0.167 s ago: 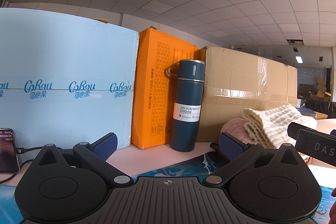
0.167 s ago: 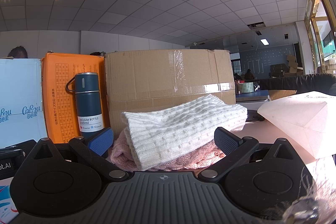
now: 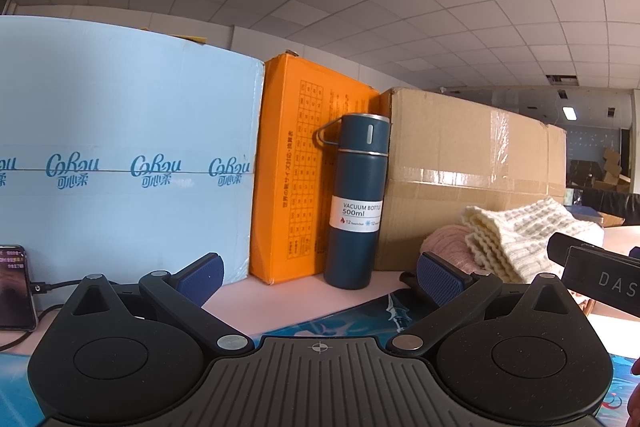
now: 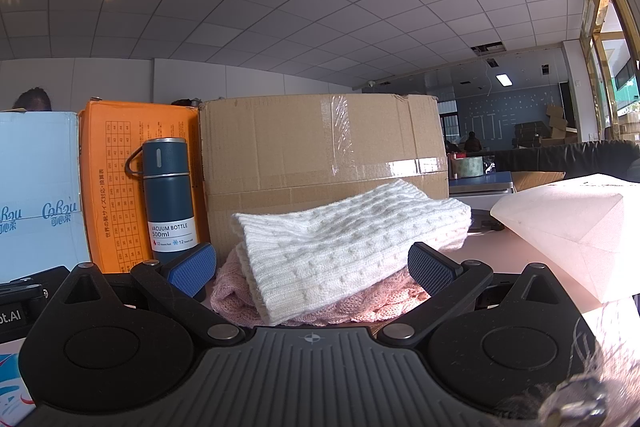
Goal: Fold clothes
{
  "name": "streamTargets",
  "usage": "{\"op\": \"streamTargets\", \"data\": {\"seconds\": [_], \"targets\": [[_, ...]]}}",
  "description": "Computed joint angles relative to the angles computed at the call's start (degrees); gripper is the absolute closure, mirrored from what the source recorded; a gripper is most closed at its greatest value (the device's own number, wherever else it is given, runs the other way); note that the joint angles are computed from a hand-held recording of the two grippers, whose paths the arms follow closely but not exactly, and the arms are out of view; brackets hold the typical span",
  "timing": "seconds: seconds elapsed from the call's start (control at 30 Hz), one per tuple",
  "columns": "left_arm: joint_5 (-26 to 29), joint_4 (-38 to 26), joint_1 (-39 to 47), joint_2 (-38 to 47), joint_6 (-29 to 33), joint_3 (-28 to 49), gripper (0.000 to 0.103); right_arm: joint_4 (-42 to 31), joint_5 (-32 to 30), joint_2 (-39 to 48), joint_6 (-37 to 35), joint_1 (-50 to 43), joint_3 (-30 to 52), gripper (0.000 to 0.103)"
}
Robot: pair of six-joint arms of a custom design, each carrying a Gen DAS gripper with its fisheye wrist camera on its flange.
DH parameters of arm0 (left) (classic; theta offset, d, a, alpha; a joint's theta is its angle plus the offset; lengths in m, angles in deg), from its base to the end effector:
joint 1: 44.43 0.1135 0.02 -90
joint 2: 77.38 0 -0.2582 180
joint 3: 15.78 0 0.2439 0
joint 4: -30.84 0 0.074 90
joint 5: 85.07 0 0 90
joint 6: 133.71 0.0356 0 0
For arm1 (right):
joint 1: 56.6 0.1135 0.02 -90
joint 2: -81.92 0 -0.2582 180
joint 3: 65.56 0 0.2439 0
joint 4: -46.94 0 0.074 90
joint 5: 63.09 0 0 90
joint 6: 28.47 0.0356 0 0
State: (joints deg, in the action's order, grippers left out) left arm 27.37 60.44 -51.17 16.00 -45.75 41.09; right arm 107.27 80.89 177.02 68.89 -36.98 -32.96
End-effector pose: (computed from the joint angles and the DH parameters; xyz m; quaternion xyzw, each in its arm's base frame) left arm 0.3335 -0.0531 0.2133 0.1590 0.7282 -0.1950 0.6375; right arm 0.2456 0.0570 0.1507 0.2444 0.6719 -0.1737 0.6773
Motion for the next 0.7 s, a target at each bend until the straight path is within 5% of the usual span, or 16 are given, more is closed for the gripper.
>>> {"op": "streamTargets", "data": {"seconds": [0.7], "targets": [[0.02,0.66,-0.06,0.29,-0.07,-0.03,0.0,-0.42,-0.36,-0.05,0.14,-0.18,0.12,0.0]]}}
